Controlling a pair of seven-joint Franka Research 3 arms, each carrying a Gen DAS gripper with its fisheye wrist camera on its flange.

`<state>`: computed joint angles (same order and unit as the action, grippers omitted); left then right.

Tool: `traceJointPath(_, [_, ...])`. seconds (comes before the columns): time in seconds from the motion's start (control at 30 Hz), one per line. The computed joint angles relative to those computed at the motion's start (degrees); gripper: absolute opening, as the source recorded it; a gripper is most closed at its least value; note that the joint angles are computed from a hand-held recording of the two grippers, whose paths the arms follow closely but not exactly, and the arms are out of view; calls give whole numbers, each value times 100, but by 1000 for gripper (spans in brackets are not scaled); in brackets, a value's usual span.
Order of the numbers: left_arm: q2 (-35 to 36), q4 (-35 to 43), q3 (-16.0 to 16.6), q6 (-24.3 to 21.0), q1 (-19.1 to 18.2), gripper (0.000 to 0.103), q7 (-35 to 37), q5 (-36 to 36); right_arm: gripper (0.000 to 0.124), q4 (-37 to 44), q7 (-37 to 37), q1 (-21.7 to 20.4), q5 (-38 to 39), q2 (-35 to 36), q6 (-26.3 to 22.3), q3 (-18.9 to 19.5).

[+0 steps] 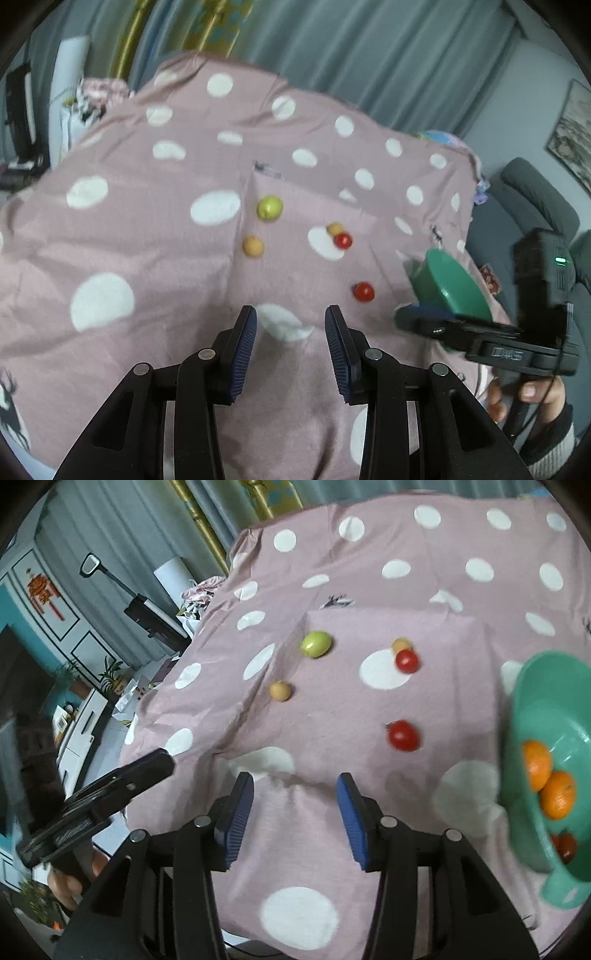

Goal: Organize fruits
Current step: 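Move the left tool toward a small tan fruit while the right tool approaches a red tomato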

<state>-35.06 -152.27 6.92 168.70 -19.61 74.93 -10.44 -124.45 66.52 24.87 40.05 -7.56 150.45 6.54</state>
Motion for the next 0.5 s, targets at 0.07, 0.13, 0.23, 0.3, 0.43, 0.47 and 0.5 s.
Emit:
traceJointPath(0.07, [-75, -119, -129, 188, 178, 49, -72, 107, 48, 167, 396, -10, -191, 160, 15, 71])
traceJointPath(0.13, [-171, -231, 81, 335, 6, 49, -26, 54, 49, 284, 865, -23, -545, 281, 136, 153])
traceJointPath(0.23, [-322, -339, 240, 508, -95, 49, 100, 122, 49, 379, 1127, 21, -491, 383, 202, 173])
traceJointPath(0.3, [-414, -417, 233, 604, -53, 49, 111, 232, 49, 419, 1340, 53, -514, 448, 252, 198])
traceJointPath(0.43, [-539, -566, 511, 809, -213, 49, 261, 394, 49, 473, 1983, 88, -1132, 551, 386, 266])
traceJointPath(0.47, [-547, -583, 630, 822, -285, 49, 288, 393, 50, 471, 2133, 94, -1143, 561, 431, 265])
traceJointPath(0.5, [-562, -603, 732, 832, -341, 49, 302, 381, 49, 471, 2158, 103, -1056, 565, 468, 256])
